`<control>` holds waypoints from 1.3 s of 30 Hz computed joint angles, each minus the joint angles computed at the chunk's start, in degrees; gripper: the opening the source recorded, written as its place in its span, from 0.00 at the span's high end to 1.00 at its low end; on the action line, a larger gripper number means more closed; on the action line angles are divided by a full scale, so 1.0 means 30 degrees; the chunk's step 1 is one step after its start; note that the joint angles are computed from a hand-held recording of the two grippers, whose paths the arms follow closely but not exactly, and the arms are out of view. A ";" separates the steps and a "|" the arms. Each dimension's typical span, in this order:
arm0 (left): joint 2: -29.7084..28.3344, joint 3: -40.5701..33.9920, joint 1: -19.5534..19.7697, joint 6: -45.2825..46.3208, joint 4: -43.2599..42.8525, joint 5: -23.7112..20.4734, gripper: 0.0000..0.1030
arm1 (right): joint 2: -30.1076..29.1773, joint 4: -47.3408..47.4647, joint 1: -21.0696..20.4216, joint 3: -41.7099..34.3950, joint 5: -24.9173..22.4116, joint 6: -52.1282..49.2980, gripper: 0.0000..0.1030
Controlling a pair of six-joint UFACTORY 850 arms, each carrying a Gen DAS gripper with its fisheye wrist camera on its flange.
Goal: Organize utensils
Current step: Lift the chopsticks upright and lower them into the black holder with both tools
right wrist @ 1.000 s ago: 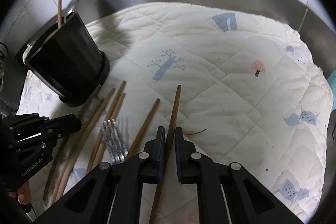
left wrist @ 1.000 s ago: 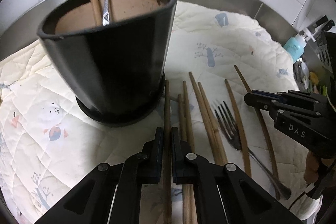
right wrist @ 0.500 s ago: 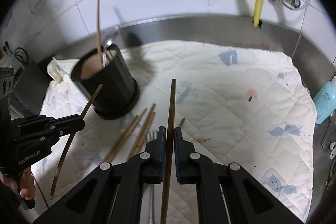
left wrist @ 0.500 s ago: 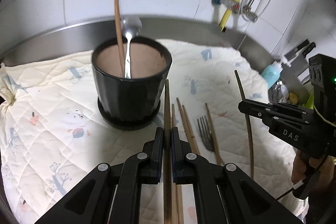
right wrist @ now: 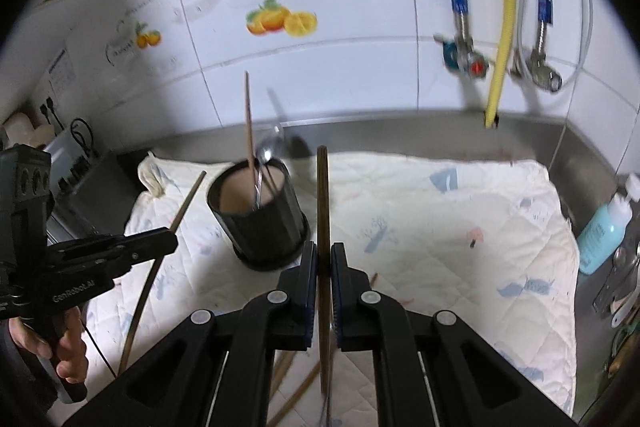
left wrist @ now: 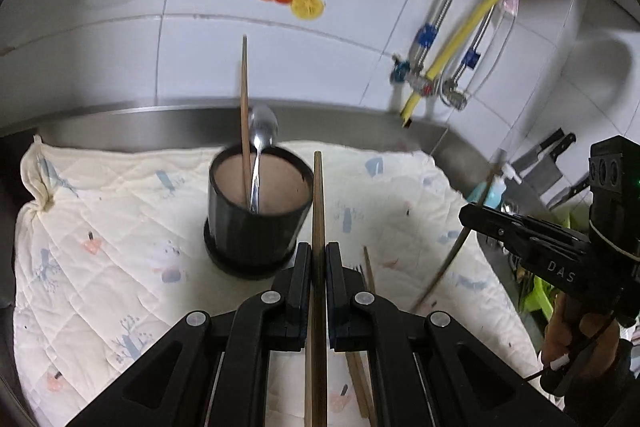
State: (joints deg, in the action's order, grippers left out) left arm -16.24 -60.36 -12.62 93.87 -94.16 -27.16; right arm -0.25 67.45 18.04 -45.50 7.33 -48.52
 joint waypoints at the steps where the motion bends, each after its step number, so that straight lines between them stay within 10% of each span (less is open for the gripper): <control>1: 0.0059 -0.0042 0.0110 0.0259 -0.0395 -0.0219 0.94 | 0.0029 -0.0223 0.0032 -0.0128 0.0034 0.0177 0.91; 39: -0.7041 -0.9500 0.0906 0.7831 -1.1723 -0.4726 0.94 | -0.3816 -0.3930 0.0073 -0.6874 -0.0216 0.2377 0.91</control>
State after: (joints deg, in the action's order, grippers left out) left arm -37.36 -88.86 -9.90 117.37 -129.33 -41.34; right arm -11.70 55.66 18.26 -66.13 6.68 -41.38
